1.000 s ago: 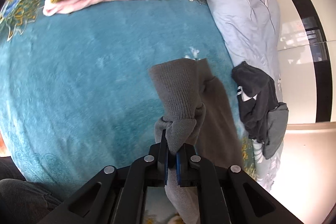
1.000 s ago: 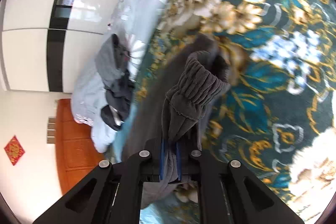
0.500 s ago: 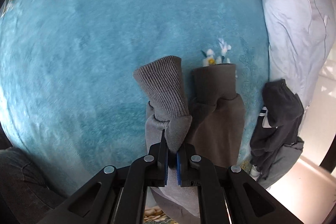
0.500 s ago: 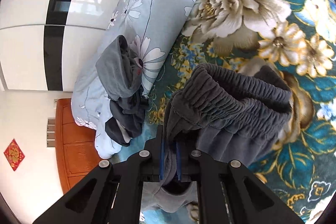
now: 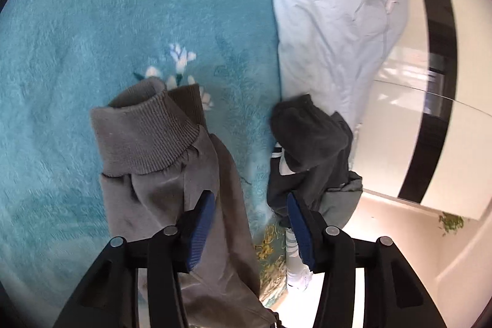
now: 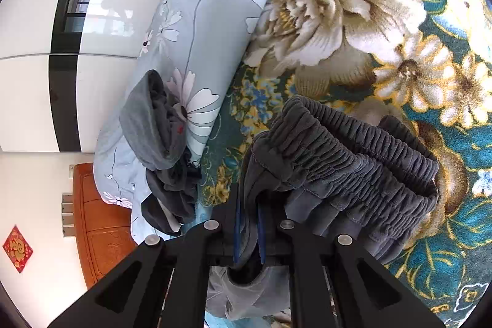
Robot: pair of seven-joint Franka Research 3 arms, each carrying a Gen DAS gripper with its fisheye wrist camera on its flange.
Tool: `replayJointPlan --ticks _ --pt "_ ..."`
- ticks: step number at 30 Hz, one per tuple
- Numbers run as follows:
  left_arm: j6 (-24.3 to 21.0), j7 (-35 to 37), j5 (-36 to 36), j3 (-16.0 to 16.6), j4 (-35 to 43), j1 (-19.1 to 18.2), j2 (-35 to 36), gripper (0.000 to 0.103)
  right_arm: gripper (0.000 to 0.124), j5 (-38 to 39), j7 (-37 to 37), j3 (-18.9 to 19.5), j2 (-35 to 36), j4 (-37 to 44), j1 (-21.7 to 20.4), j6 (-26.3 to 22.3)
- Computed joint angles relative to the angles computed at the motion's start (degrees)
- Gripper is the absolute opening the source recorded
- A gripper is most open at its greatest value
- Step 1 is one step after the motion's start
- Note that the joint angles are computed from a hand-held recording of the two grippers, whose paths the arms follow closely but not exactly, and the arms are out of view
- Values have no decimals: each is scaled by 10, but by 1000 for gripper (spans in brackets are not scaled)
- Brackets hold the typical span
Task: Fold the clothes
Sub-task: 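Carry the cuff with the left tool toward the waistband held by right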
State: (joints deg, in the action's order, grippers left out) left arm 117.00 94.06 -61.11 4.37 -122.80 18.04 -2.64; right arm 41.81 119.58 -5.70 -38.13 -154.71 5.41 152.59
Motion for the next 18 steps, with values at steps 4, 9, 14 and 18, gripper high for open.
replayJointPlan --ticks 4,9,14,18 --pt "61 43 74 4 -44 4 -49 58 9 -18 6 7 15 0 -12 3" --pt "87 22 177 7 -61 -10 -42 59 9 -40 17 18 41 6 -21 22" --pt "111 32 144 2 -68 -23 -32 40 9 -52 24 18 53 7 -18 23" --pt "131 68 184 -6 -64 -36 -39 18 9 -47 10 6 43 1 -11 18"
